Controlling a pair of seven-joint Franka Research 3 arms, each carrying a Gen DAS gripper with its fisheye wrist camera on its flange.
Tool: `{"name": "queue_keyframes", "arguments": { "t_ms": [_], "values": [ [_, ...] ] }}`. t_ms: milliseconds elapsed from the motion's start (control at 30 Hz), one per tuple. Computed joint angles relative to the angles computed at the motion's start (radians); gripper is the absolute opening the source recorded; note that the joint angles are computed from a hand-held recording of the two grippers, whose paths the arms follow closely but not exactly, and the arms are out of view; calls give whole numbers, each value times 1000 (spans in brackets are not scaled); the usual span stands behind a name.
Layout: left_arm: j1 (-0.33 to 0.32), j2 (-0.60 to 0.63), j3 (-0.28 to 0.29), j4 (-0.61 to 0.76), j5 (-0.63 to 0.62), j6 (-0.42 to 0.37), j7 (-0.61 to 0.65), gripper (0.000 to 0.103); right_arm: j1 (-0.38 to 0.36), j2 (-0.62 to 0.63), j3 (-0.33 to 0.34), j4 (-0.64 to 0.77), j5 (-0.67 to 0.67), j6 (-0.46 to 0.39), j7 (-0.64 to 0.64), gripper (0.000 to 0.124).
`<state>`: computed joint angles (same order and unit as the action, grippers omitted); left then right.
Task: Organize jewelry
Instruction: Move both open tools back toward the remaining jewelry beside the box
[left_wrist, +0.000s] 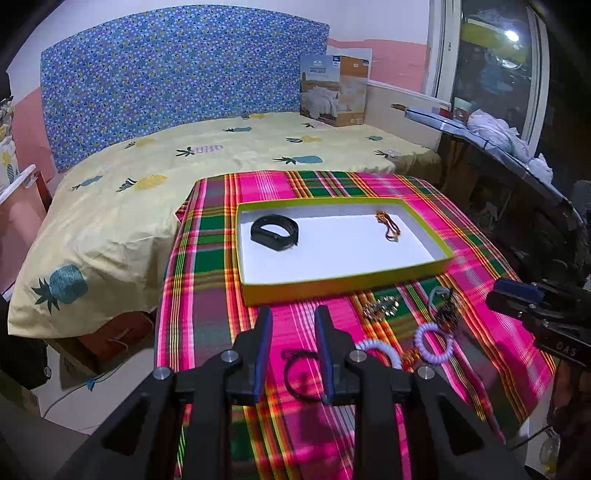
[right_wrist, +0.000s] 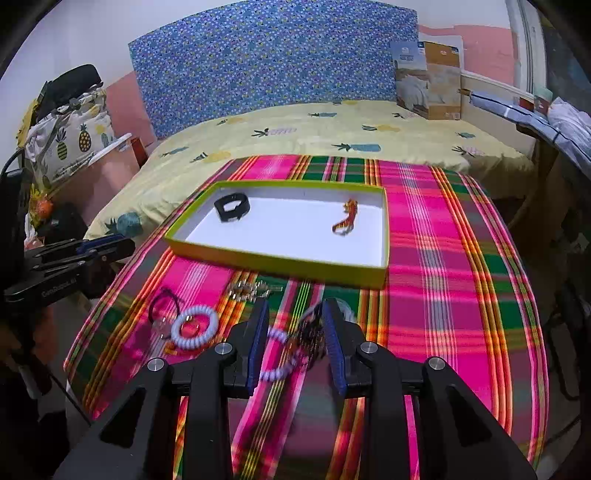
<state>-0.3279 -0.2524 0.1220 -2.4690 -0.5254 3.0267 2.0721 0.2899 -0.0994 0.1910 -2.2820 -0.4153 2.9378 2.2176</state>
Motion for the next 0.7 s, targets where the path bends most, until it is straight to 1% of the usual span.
{"name": "queue_keyframes", "arguments": {
  "t_ms": [67, 133, 233, 333, 567, 700],
  "values": [
    [-6, -17, 3, -20, -5, 7, 5, 24, 0, -12, 6, -16, -7, -9, 10, 31],
    [-31, -36, 25, -39, -22, 7, 23, 24, 3, -22, 9, -33, -2, -7, 8, 31],
    [-40, -52, 33, -61, -13, 11, 21, 24, 2, -28, 16, -46, 9, -8, 7, 31],
    [-62, -59, 56, -70, -17, 7, 26, 24, -2, -33, 22, -56, 12, -4, 13, 31],
    [-78, -62, 79, -84, -22, 6, 30, 24, -23, -38, 36, -66, -10, 4, 48, 31],
    [-100, -68, 100, -90, -48, -4, 58, 24, -21, -34, 35, -66, -6, 4, 50, 31]
  ]
}}
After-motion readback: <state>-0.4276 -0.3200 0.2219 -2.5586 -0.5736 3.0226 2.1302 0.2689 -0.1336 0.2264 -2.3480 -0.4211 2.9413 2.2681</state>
